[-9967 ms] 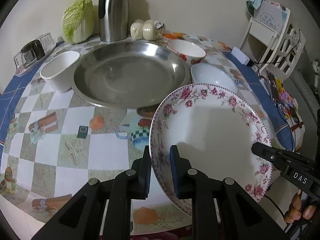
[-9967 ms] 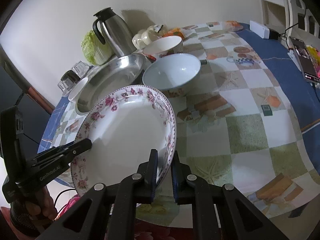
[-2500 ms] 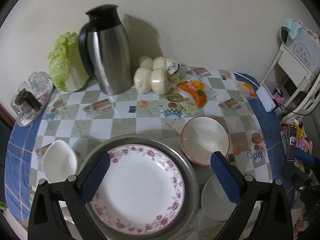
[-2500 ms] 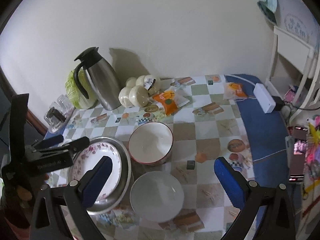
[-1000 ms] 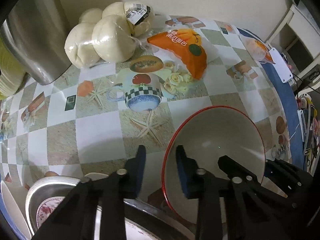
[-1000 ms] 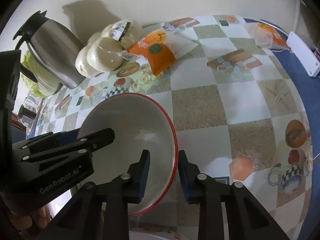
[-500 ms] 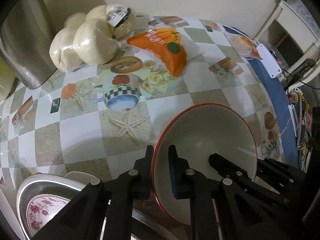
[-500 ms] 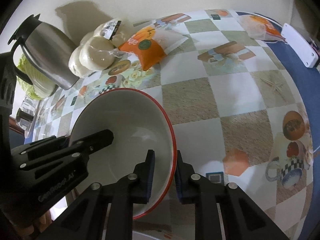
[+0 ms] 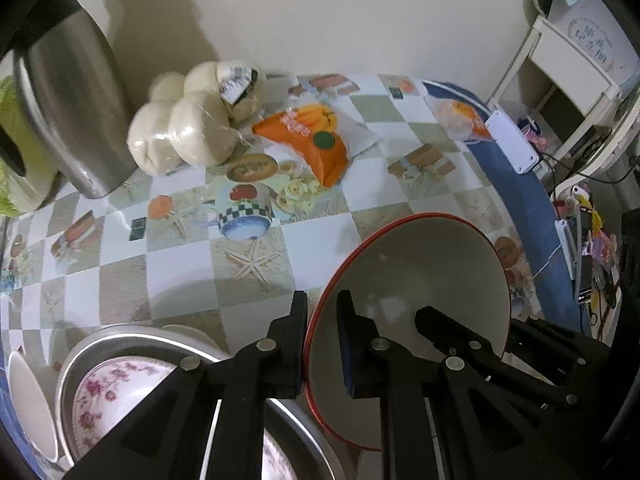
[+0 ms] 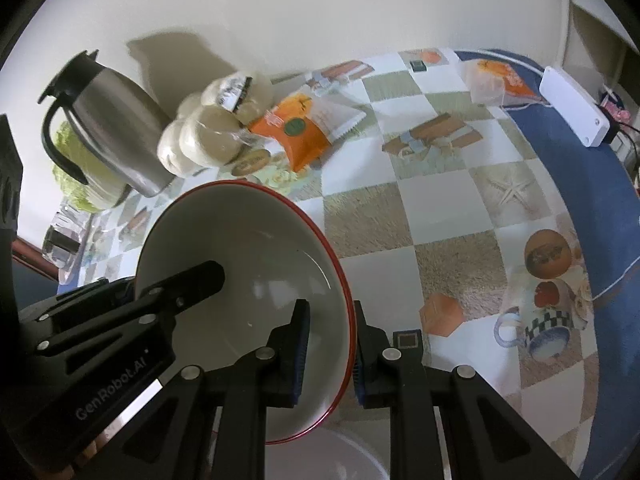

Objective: Organize plates and bowls
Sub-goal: 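Close both grippers together on the red-rimmed bowl's rim, then lift the red-rimmed bowl and carry it over the floral plate in the basin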

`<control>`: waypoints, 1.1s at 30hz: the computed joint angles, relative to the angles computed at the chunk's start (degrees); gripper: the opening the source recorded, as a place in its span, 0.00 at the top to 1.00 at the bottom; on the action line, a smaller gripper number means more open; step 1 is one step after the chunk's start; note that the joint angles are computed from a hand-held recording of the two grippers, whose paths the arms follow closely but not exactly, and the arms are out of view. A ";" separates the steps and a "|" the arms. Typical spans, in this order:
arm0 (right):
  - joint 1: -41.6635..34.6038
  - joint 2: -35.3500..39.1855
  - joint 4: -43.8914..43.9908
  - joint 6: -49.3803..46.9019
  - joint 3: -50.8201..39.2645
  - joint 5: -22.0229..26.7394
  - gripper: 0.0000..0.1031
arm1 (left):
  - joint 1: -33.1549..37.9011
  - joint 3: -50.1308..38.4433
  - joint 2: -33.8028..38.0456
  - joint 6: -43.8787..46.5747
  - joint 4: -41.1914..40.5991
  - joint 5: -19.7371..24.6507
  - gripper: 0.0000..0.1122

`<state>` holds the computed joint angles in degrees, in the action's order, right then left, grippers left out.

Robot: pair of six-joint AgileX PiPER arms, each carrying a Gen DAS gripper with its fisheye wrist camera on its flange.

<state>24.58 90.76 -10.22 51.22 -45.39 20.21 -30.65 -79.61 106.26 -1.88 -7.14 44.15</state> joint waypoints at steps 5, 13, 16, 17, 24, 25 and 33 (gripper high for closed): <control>3.04 -4.23 -4.42 5.22 -0.85 4.28 0.80 | 0.64 3.15 -5.72 -0.70 0.05 0.46 0.87; 10.90 -9.38 -9.66 13.64 -2.58 11.68 0.80 | 0.60 10.02 -15.46 -4.42 1.75 1.48 0.87; 14.25 -10.75 -10.81 16.80 -2.51 13.69 0.80 | 0.71 13.09 -19.05 -5.24 1.83 1.94 0.87; 15.32 -11.20 -11.12 17.81 -2.41 14.27 0.80 | 0.74 14.42 -20.56 -5.60 1.88 2.10 0.87; 24.72 -13.36 -14.99 27.36 -2.20 19.01 0.80 | 1.20 21.32 -28.74 -7.29 2.15 3.07 0.87; 26.00 -13.52 -15.46 28.59 -2.25 19.65 0.80 | 1.34 22.05 -29.66 -7.36 2.08 3.23 0.87; 35.47 -12.56 -17.75 37.25 -3.97 23.90 0.80 | 4.57 28.28 -37.82 -5.81 0.45 5.30 0.87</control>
